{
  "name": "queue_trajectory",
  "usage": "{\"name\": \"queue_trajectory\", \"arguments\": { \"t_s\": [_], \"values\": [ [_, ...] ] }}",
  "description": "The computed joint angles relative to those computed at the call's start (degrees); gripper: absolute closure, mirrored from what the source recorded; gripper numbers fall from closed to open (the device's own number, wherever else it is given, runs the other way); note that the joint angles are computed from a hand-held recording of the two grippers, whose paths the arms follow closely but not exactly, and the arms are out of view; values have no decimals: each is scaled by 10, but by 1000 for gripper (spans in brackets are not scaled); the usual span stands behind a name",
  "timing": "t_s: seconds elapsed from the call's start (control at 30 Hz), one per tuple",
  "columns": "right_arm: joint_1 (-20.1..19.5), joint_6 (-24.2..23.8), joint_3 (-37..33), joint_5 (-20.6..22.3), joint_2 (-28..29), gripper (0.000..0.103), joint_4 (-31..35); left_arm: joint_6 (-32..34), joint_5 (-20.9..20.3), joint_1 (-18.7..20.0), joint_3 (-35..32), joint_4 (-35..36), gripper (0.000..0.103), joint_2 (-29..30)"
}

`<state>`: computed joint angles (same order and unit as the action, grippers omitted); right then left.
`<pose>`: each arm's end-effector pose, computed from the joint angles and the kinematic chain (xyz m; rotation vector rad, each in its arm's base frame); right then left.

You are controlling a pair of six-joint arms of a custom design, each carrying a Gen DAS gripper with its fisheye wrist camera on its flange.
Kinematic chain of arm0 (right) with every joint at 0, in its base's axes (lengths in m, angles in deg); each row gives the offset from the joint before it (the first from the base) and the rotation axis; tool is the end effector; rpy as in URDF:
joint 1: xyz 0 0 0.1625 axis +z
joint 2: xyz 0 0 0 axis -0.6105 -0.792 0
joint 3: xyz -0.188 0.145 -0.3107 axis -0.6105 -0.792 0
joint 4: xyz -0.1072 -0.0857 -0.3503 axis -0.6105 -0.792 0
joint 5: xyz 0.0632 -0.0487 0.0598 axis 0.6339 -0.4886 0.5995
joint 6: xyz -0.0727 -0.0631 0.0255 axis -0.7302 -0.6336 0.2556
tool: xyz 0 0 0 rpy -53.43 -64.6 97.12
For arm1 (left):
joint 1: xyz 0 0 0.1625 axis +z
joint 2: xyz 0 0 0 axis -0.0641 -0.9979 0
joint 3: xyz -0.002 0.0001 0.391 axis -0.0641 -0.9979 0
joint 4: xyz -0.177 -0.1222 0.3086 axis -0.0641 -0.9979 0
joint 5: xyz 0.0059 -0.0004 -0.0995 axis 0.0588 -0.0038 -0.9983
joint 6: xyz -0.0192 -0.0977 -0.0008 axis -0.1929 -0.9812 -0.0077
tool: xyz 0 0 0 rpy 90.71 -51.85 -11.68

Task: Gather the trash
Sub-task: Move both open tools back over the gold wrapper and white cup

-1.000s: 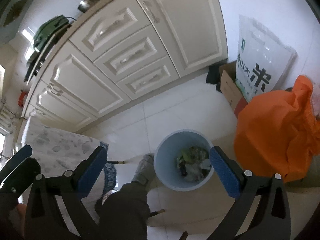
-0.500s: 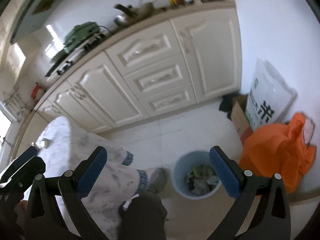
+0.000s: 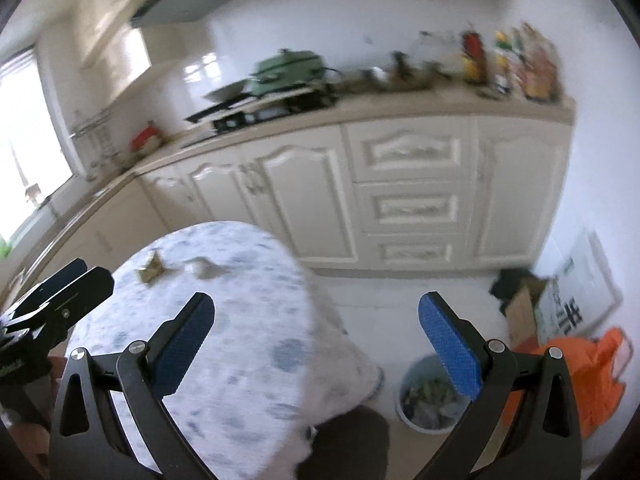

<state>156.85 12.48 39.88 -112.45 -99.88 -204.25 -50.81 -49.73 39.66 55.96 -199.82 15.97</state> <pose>0.4047 -0.5846 0.3254 0.3217 -2.3627 1.1952 -0.3439 -0.5056 0.4744 0.7576 2.3275 -1.1704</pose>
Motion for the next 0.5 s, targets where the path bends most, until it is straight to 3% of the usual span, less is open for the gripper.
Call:
{"name": "queue_trajectory", "arguments": {
  "t_s": [0.3, 0.5],
  "values": [
    [45, -65, -130, -5, 122, 0, 18, -15, 100, -4, 83, -17, 1, -110],
    [40, -66, -275, 17, 221, 0, 119, -47, 126, 26, 64, 49, 1, -123]
  ]
}}
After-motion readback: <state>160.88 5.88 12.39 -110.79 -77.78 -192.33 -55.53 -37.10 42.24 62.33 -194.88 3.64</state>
